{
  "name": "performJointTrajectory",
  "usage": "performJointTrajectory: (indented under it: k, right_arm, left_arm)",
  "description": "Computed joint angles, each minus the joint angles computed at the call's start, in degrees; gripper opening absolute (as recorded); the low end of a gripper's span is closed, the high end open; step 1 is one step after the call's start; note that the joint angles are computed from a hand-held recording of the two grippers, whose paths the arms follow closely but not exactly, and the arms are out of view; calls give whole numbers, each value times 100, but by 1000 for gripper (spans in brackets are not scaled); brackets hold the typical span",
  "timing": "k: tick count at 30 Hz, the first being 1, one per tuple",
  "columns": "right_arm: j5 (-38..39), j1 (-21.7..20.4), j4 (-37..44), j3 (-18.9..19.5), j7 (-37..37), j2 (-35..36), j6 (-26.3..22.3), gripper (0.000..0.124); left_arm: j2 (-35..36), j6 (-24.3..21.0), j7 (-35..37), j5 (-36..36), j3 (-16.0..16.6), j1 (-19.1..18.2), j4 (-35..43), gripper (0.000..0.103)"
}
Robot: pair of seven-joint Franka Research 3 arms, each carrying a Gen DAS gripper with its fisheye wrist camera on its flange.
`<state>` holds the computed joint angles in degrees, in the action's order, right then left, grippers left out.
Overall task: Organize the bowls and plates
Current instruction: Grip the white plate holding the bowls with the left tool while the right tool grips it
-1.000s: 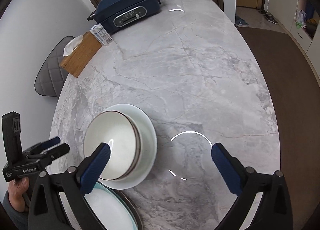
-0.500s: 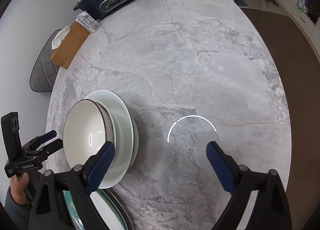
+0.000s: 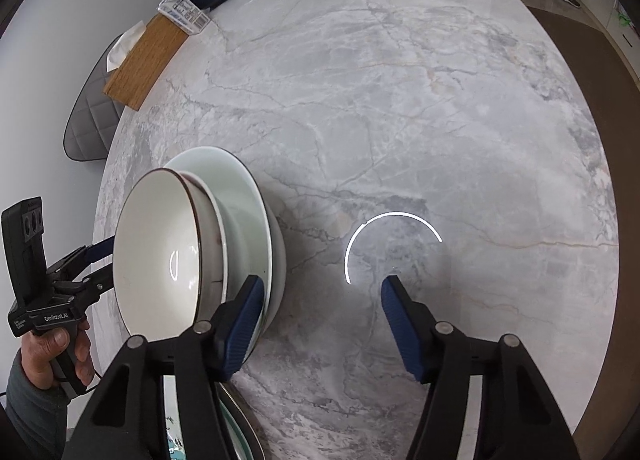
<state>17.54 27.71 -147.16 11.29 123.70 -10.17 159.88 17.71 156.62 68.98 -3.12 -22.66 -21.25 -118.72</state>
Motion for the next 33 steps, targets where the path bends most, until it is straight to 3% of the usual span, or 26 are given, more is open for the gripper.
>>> performJointTrajectory:
  k: [8, 11, 13, 16, 20, 29, 32, 33]
  right_arm:
    - [536, 159, -14, -123, -532, 70, 137, 57]
    - [721, 198, 2, -133, -731, 91, 170, 53]
    - [787, 207, 42, -130, -823, 135, 155, 50]
    - [1011, 265, 112, -148, -1060, 200, 168, 39]
    - [1384, 337, 204, -172, -1443, 294, 177, 31]
    - [2255, 428, 185, -169, -2018, 371, 368, 31]
    - [2502, 463, 207, -169, -2218, 409, 411, 25]
    - [2778, 511, 241, -197, -2458, 442, 424, 19]
  left_arm:
    - [347, -332, 24, 215, 48, -109, 420, 93]
    - [437, -370, 196, 23, -90, -11, 504, 78]
    - [551, -432, 264, -52, -139, -13, 630, 62]
    - [690, -389, 478, -321, -303, 66, 735, 45]
    - [859, -322, 532, -653, -427, 151, 816, 42]
    - [851, -31, 640, -963, -589, 306, 645, 40]
    - [746, 23, 887, -1139, -701, 467, 466, 40]
    - [758, 35, 992, -1250, -772, 533, 455, 36]
